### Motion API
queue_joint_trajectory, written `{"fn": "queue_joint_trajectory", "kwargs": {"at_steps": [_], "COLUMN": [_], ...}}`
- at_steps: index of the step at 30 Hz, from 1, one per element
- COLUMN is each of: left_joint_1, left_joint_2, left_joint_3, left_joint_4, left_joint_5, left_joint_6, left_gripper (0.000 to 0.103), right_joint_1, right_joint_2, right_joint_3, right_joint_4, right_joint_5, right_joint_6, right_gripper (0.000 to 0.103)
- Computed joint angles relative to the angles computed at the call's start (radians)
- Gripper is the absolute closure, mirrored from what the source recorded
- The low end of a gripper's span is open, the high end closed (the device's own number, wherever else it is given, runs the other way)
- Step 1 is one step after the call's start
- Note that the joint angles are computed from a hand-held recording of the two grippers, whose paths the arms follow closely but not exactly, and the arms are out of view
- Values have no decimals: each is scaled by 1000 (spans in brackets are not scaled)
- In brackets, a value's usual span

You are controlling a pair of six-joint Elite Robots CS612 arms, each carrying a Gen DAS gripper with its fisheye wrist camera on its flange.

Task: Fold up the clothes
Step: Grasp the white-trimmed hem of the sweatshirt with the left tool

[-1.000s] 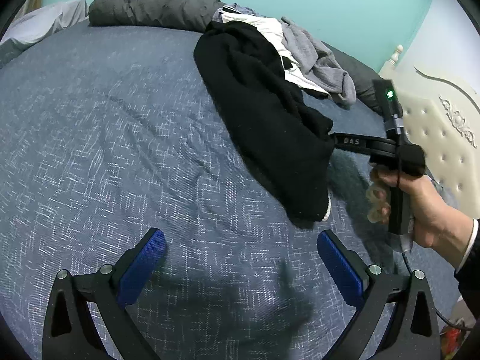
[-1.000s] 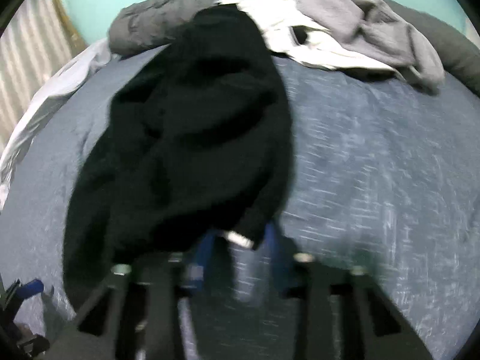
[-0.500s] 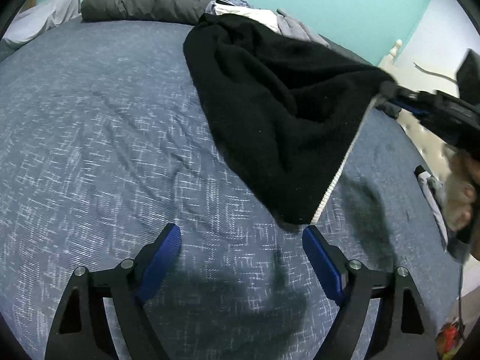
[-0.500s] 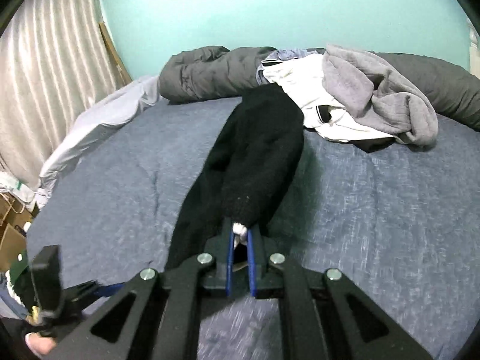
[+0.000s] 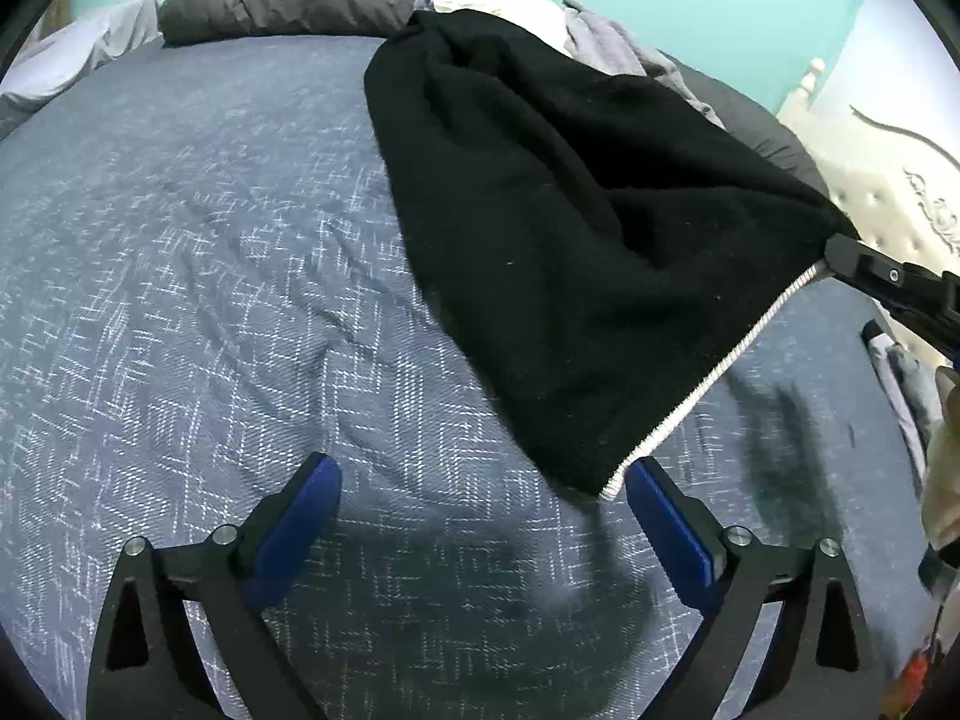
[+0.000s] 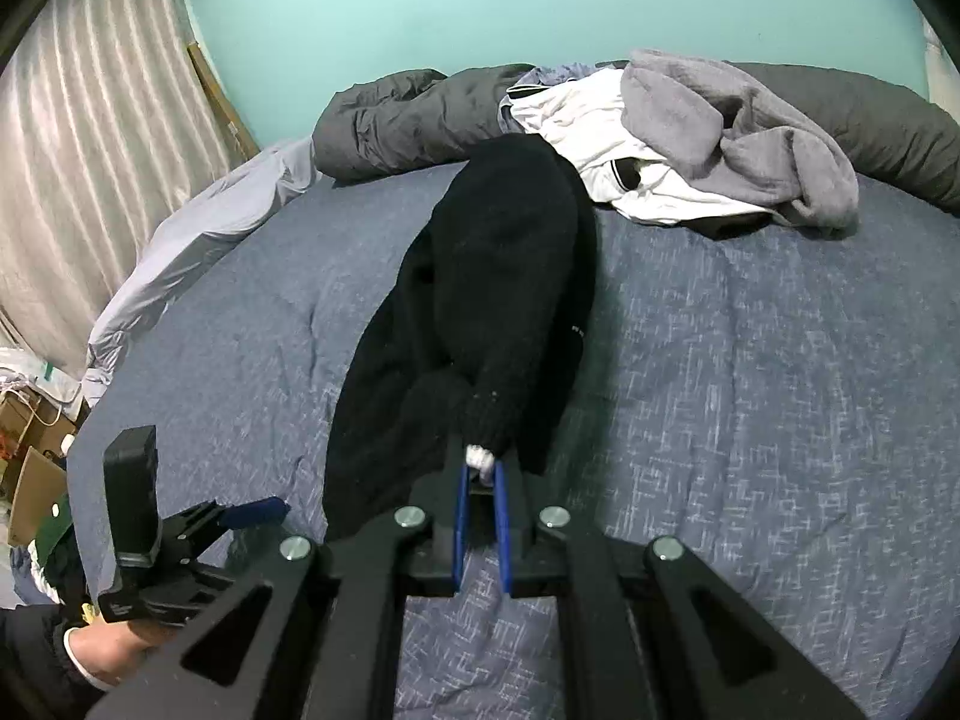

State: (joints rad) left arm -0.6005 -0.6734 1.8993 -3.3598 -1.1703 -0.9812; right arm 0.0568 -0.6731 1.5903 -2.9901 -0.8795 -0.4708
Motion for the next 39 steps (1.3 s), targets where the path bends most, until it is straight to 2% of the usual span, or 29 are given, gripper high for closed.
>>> {"fn": "queue_joint_trajectory", "kwargs": {"at_steps": [4,6,7,10,13,20,23,24,25,27,31,36,39], "left_joint_1": [-4,2,0,-6,2,-2,-5,-5,-5,-7,-17,-37,-30], "left_joint_2": [3,17,18,19,27,38,36,36,35,28,2,-78,-137], "left_joint_3": [-5,-3,-3,-3,-4,-30,-29,-27,-25,-17,9,76,97], "left_joint_4": [2,-80,-85,-82,-89,-39,-32,-41,-50,-54,-64,-63,-50], "left_joint_5": [-3,-50,-47,-25,-43,-38,-34,-38,-41,-37,-15,38,70], "left_joint_6": [7,36,38,36,13,88,97,104,111,124,147,178,207], "left_gripper": [4,4,4,4,4,8,23,31,45,62,89,90,91], "right_joint_1": [-2,-3,-3,-3,-3,2,1,1,0,0,2,4,2], "right_joint_2": [3,5,5,7,7,2,-1,-2,-3,-11,-30,-74,-107], "right_joint_3": [2,2,2,1,0,1,4,5,7,16,39,78,108], "right_joint_4": [5,8,9,12,19,28,29,28,28,22,7,-14,-38], "right_joint_5": [5,6,7,7,10,11,11,12,15,22,43,73,96], "right_joint_6": [-6,-3,-1,2,0,-6,-8,-7,-7,-12,-16,-34,-26], "right_gripper": [96,96,96,96,96,96,96,96,96,96,96,96,96]}}
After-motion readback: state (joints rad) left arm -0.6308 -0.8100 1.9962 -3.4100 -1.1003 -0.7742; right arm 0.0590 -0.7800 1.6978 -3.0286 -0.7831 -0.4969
